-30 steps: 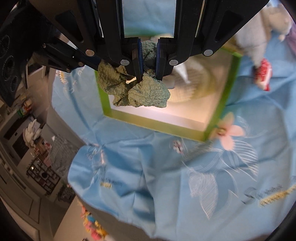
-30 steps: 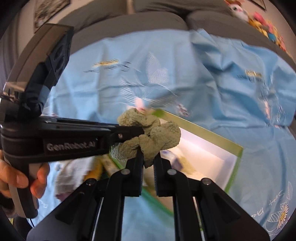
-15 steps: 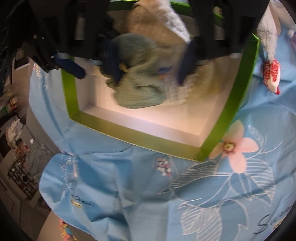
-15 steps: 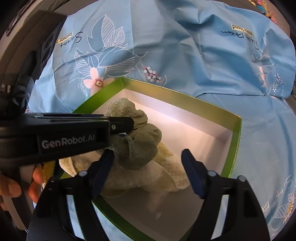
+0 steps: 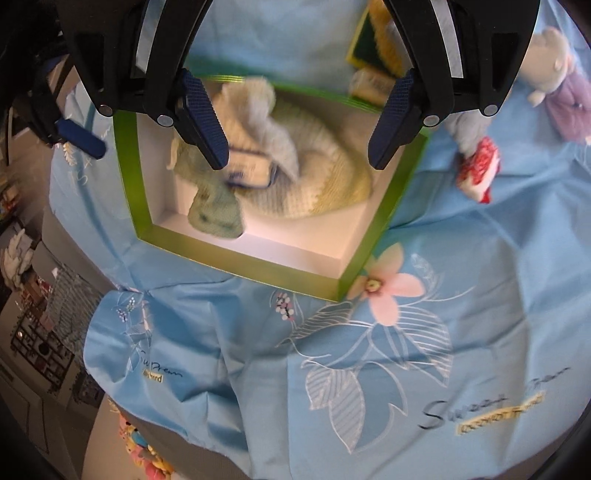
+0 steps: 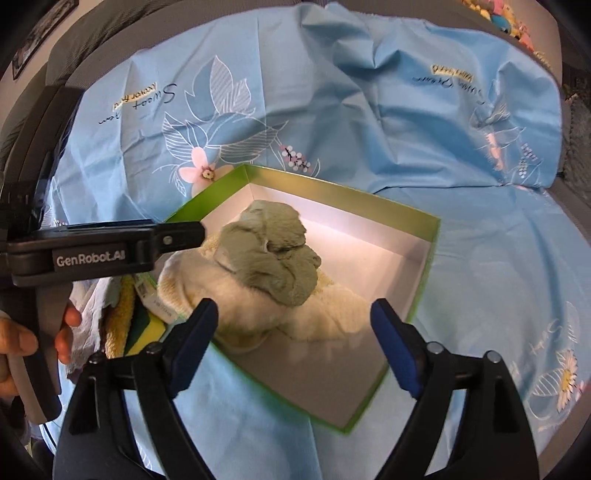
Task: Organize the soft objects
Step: 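Open the left gripper to drop the scrunchie into the box, then reach the left tool to the grey knit cloth and grasp its edge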
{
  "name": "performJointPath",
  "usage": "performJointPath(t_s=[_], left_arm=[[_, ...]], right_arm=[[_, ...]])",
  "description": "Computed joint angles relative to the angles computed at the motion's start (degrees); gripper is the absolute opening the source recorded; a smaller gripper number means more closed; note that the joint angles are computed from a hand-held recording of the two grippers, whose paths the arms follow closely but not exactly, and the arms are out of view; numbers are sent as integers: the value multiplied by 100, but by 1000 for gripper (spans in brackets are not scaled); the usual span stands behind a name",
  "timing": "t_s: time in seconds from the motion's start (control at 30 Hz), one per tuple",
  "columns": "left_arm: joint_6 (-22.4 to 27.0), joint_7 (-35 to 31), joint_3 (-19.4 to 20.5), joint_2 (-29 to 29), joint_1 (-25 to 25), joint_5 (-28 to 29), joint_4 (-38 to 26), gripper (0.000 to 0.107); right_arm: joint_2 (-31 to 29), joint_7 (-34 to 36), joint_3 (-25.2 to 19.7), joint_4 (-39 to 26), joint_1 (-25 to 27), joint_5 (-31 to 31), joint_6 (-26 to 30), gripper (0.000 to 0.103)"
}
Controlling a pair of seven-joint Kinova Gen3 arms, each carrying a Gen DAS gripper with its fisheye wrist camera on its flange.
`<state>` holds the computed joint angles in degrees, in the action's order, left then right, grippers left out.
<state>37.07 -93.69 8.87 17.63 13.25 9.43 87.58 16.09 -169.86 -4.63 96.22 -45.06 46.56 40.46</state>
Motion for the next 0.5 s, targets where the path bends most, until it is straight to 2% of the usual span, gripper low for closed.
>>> performJointPath(t_s=[0.1,0.3,0.5], left_arm=[[-164,-282,84,-312,-236,298,435,87],[-317,-738,46,-886,-582,895,1092,88],[-348,-1386,-192,-1460,-852,1620,1639,88]], right_arm=[[-103,-297,-68,42,-260,320,372,96],[-183,-615,-365,-100,-720,815,1297,102],[-189,-673,-640,-304,-1005,1030,1767,102]])
